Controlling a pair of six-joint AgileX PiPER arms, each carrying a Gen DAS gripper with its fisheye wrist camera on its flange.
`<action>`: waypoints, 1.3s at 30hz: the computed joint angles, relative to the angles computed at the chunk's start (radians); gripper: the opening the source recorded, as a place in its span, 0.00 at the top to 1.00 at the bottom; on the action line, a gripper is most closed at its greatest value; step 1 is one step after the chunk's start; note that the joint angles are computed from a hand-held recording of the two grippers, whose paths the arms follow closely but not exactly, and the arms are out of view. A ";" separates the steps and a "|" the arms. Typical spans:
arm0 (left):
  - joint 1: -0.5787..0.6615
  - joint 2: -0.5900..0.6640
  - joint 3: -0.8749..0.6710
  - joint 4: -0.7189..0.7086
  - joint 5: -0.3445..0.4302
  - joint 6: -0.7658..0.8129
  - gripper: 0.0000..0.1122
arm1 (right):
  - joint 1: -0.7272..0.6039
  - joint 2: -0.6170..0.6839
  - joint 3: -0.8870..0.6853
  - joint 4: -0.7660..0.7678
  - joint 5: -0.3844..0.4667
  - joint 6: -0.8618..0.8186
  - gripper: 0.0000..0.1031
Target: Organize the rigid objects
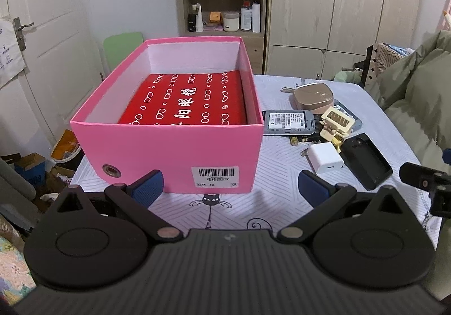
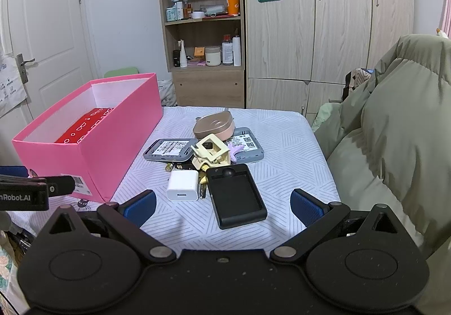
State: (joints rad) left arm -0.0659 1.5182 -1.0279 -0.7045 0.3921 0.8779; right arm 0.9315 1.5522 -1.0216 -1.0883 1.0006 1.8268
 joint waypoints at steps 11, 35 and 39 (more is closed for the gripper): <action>0.004 -0.001 0.004 -0.016 0.014 0.034 0.08 | 0.001 -0.002 0.007 -0.015 -0.023 0.009 0.00; 0.096 0.054 -0.241 0.050 0.295 0.185 0.10 | -0.125 -0.057 0.220 -0.454 -0.327 0.255 0.00; 0.146 0.184 -0.484 0.106 0.536 0.128 0.11 | -0.305 -0.085 0.232 -0.366 -0.631 0.097 0.00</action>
